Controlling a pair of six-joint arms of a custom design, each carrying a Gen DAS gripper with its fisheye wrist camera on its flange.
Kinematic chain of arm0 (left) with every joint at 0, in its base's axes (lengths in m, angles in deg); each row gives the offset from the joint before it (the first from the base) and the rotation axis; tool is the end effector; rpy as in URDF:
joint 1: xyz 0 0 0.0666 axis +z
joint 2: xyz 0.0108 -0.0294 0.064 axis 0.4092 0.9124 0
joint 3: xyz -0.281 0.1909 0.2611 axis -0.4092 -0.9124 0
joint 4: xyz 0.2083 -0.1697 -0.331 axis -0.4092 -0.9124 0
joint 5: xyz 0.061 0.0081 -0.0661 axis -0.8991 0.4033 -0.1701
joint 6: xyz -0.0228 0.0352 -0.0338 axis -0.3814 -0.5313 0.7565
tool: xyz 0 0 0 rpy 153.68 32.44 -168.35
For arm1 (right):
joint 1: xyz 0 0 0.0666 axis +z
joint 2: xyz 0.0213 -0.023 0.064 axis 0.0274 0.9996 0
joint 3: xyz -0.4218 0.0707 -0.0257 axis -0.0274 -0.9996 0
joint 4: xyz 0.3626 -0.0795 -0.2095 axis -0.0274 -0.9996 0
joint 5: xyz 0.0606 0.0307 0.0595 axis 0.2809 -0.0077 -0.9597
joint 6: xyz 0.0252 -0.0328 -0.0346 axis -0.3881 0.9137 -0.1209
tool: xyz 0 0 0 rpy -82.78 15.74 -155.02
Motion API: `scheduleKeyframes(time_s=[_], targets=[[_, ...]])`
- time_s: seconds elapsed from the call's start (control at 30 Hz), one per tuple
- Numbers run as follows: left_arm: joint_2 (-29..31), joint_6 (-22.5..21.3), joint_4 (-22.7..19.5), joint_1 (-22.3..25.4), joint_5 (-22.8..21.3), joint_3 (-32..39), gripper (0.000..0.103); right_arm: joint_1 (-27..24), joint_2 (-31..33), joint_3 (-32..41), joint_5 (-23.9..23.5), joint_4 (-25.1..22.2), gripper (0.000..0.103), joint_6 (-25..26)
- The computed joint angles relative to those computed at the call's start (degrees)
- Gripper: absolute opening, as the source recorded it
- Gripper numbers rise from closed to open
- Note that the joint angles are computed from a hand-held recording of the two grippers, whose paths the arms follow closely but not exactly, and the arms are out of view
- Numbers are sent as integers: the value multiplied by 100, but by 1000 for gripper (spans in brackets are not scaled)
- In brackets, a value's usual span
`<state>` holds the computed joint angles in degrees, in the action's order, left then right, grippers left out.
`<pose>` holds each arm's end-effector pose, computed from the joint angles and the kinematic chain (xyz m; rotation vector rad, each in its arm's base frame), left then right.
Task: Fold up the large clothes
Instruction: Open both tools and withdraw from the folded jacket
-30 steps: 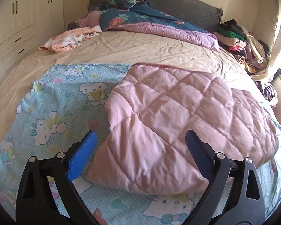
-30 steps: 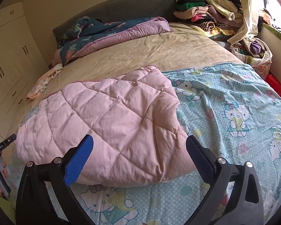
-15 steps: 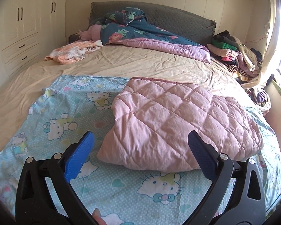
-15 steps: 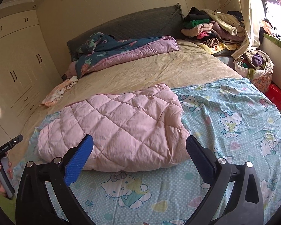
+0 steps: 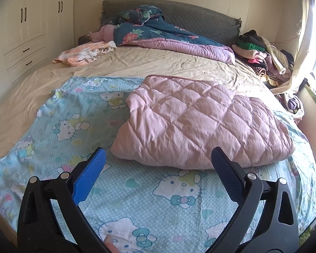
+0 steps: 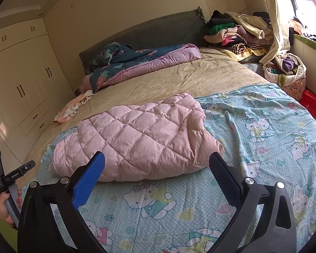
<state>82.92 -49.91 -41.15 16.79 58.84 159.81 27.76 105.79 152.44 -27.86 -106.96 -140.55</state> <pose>0.6905 -0.1014 0.5969 0.5082 2.2665 -0.3659 0.5379 0.2404 0.5951 0.7647 2.0222 0.0188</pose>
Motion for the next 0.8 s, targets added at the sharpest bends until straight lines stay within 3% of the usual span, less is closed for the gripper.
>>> scheduleKeyframes(time_s=[0.17, 0.47, 0.8], targets=[[-121, -60, 53, -35, -115, -312, 94, 84, 26, -42, 172, -253, 99, -284], [-77, -56, -31, -107, -261, -502, 93, -62, 13, -343, -217, -237, 99, -1025], [377, 269, -537, -153, -63, -86, 93, -295, 282, -282, -574, -455, 99, -1439]])
